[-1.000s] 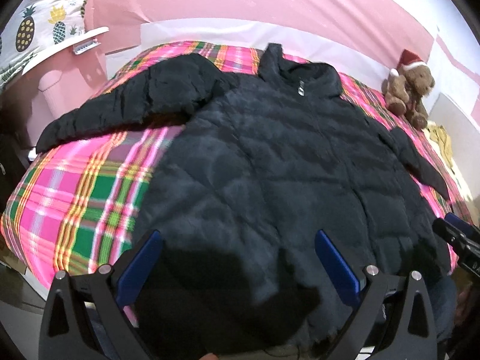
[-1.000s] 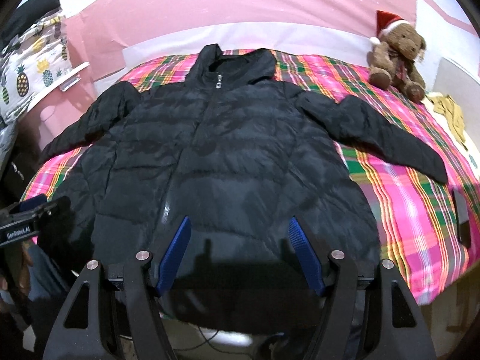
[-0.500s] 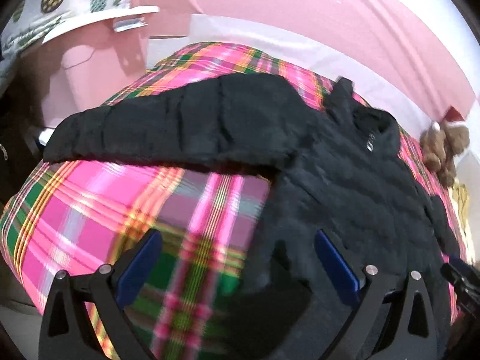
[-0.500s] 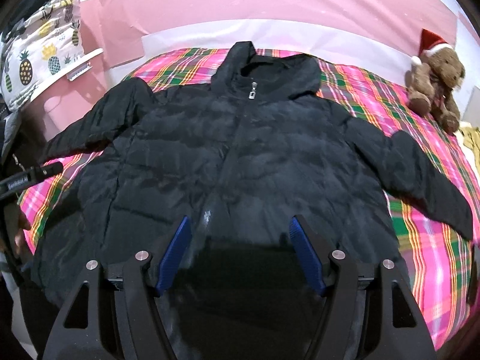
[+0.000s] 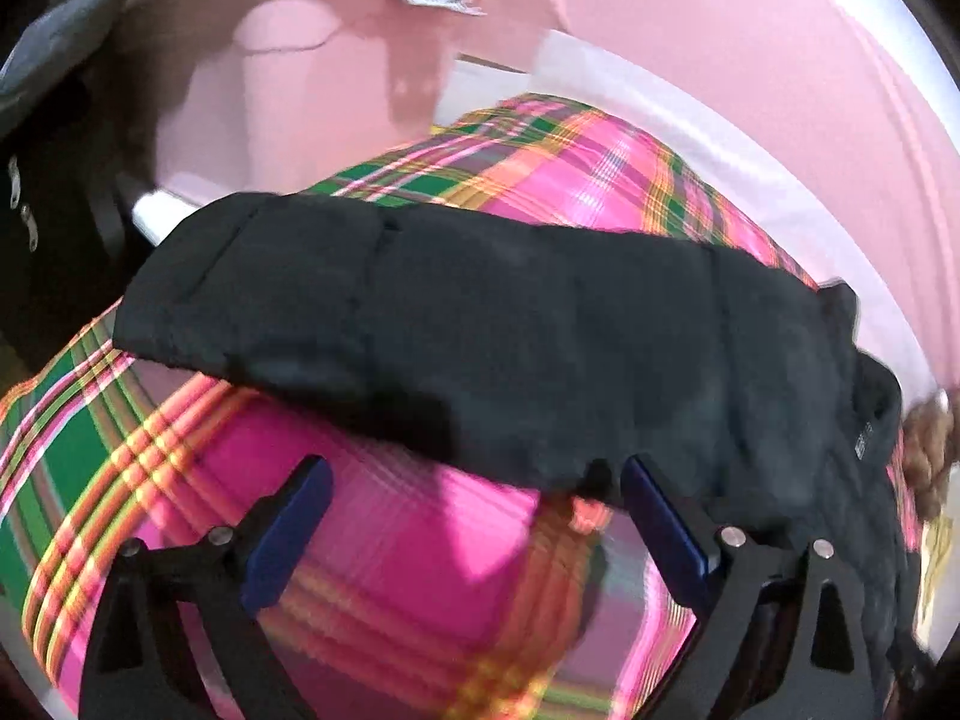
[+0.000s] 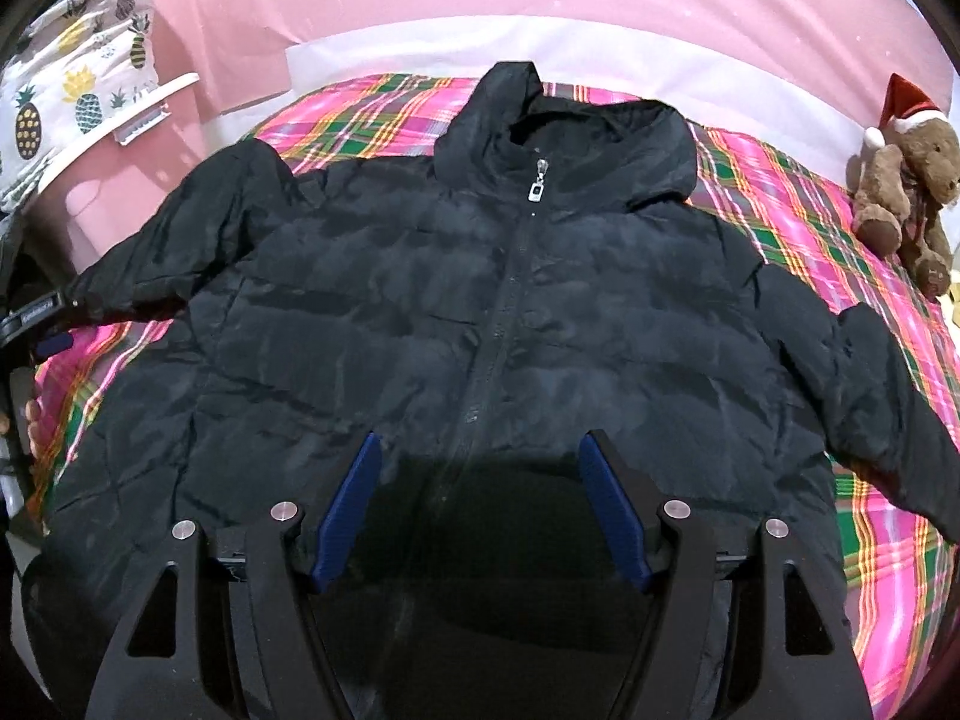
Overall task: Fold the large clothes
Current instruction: 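Carry the sleeve across the jacket body with the left tool and release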
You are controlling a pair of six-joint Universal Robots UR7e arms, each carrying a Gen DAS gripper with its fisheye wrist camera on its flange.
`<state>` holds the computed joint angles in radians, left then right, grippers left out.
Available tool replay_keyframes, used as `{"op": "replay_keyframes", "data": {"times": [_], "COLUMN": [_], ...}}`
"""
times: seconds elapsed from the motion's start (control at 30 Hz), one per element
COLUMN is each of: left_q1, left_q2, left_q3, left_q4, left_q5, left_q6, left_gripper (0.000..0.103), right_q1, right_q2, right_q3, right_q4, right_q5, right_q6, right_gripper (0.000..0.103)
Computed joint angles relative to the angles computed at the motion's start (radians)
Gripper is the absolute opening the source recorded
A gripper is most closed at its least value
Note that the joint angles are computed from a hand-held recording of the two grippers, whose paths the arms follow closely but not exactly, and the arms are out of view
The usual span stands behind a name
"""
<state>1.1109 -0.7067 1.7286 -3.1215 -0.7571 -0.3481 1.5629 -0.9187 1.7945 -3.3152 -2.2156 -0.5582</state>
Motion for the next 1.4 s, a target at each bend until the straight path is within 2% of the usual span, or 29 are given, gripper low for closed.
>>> {"op": "replay_keyframes", "data": {"times": [0.2, 0.23, 0.3, 0.4, 0.43, 0.47, 0.57, 0.83, 1.03, 1.2, 1.4], "left_q1": [0.042, 0.046, 0.047, 0.043, 0.042, 0.041, 0.023, -0.095, -0.194, -0.252, -0.271], "left_q2": [0.051, 0.060, 0.081, 0.089, 0.086, 0.080, 0.060, 0.003, 0.006, 0.085, 0.225], "left_q3": [-0.083, -0.097, -0.128, -0.142, -0.141, -0.137, -0.127, -0.082, -0.117, -0.212, -0.364], "left_q4": [-0.067, -0.074, -0.070, -0.079, -0.082, -0.077, -0.062, -0.140, -0.129, -0.056, 0.088], "left_q5": [0.024, 0.033, 0.076, 0.090, 0.084, 0.073, 0.067, 0.042, -0.058, -0.150, -0.296], "left_q6": [0.036, 0.045, 0.068, 0.096, 0.100, 0.098, 0.106, 0.223, 0.303, 0.342, 0.343], "left_gripper": [0.097, 0.095, 0.085, 0.060, 0.044, 0.034, 0.020, 0.017, 0.017, 0.017, 0.017], "right_q1": [-0.021, -0.025, -0.033, -0.044, -0.047, -0.050, -0.056, -0.061, -0.071, -0.090, -0.126], "right_q2": [0.022, 0.023, 0.025, 0.024, 0.024, 0.023, 0.013, -0.041, -0.103, -0.164, -0.221], "right_q3": [-0.038, -0.042, -0.049, -0.050, -0.051, -0.050, -0.038, 0.039, 0.095, 0.144, 0.186], "right_q4": [0.024, 0.026, 0.028, 0.023, 0.022, 0.020, 0.009, -0.037, -0.077, -0.114, -0.138], "right_q5": [-0.017, -0.019, -0.023, -0.029, -0.032, -0.038, -0.045, -0.045, -0.024, 0.008, 0.036], "right_q6": [0.013, 0.015, 0.019, 0.022, 0.022, 0.021, 0.014, -0.005, -0.006, 0.006, 0.020], "right_gripper": [0.069, 0.069, 0.069, 0.069, 0.069, 0.069, 0.069, 0.069, 0.068, 0.069, 0.069]}}
